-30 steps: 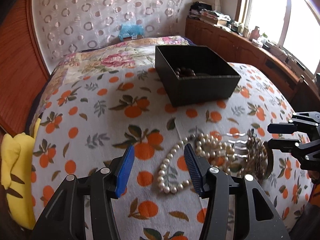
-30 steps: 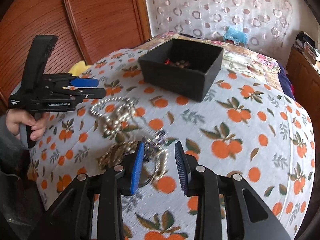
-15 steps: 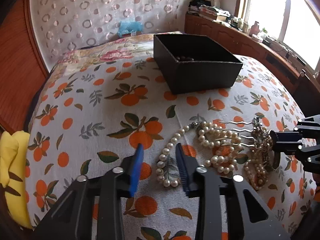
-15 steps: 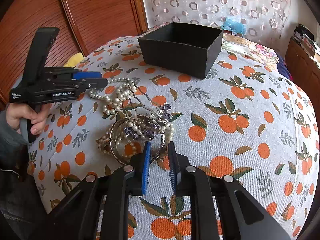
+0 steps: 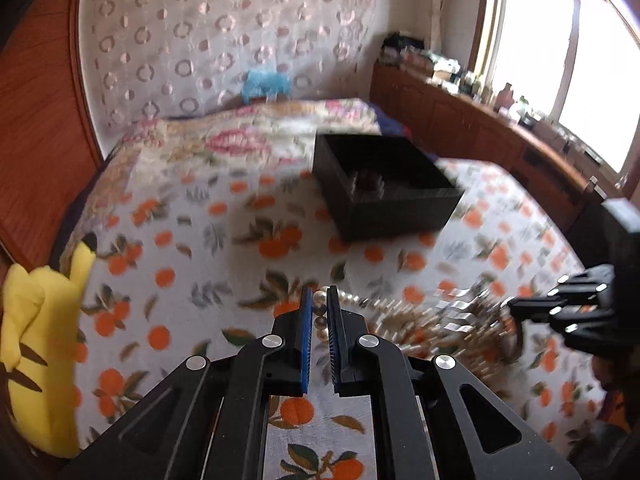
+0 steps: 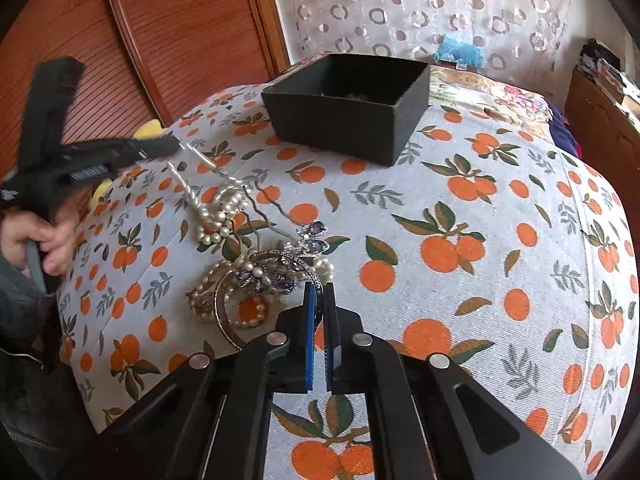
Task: Organize jewelry
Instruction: 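Grasp the pearl necklace with the left gripper while the right gripper grasps the silver bangle, then lower the pearl necklace and silver bangle into the black box and release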
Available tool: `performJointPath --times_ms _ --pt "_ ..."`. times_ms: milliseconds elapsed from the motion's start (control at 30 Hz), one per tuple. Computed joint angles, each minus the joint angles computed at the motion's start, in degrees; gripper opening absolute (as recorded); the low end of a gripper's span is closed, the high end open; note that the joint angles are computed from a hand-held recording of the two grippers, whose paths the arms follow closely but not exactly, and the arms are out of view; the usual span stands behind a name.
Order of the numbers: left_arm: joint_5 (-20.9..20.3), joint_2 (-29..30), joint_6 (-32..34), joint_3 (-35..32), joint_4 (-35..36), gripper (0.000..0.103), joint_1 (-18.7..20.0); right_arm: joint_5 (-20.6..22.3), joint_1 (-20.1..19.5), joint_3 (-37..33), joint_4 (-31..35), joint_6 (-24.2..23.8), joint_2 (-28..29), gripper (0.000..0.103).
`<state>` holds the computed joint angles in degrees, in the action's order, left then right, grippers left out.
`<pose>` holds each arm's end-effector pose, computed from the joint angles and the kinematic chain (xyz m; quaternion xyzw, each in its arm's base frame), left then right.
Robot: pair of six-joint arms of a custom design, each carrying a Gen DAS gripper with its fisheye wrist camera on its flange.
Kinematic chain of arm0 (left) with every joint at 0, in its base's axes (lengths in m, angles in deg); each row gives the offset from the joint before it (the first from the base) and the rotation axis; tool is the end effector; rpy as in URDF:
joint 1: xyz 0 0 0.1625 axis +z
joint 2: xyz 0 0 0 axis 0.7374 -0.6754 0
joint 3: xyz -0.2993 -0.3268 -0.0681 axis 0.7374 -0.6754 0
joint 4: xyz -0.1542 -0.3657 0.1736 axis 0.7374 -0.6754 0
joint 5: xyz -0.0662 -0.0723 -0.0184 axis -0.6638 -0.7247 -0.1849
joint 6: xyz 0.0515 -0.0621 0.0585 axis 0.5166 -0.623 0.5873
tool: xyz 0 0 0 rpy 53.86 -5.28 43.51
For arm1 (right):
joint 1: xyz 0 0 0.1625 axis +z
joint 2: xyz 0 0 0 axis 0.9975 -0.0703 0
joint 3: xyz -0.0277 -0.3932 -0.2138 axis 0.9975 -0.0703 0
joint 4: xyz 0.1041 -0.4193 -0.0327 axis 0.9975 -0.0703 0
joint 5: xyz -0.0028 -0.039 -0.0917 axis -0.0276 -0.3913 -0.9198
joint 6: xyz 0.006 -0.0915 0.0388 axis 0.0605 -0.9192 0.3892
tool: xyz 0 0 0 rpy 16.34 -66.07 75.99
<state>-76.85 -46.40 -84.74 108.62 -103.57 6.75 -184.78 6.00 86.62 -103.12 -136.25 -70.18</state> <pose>-0.2980 -0.7728 0.1823 0.1515 0.8685 -0.3570 0.3088 0.1417 -0.8420 0.2552 0.4156 -0.8874 0.1139 0.1636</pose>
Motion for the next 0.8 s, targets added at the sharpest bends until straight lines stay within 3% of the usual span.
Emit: performJointPath --times_ms 800 --pt "-0.4 3.0 15.3 -9.5 -9.0 0.006 -4.1 2.2 0.9 -7.4 -0.7 -0.1 2.9 0.004"
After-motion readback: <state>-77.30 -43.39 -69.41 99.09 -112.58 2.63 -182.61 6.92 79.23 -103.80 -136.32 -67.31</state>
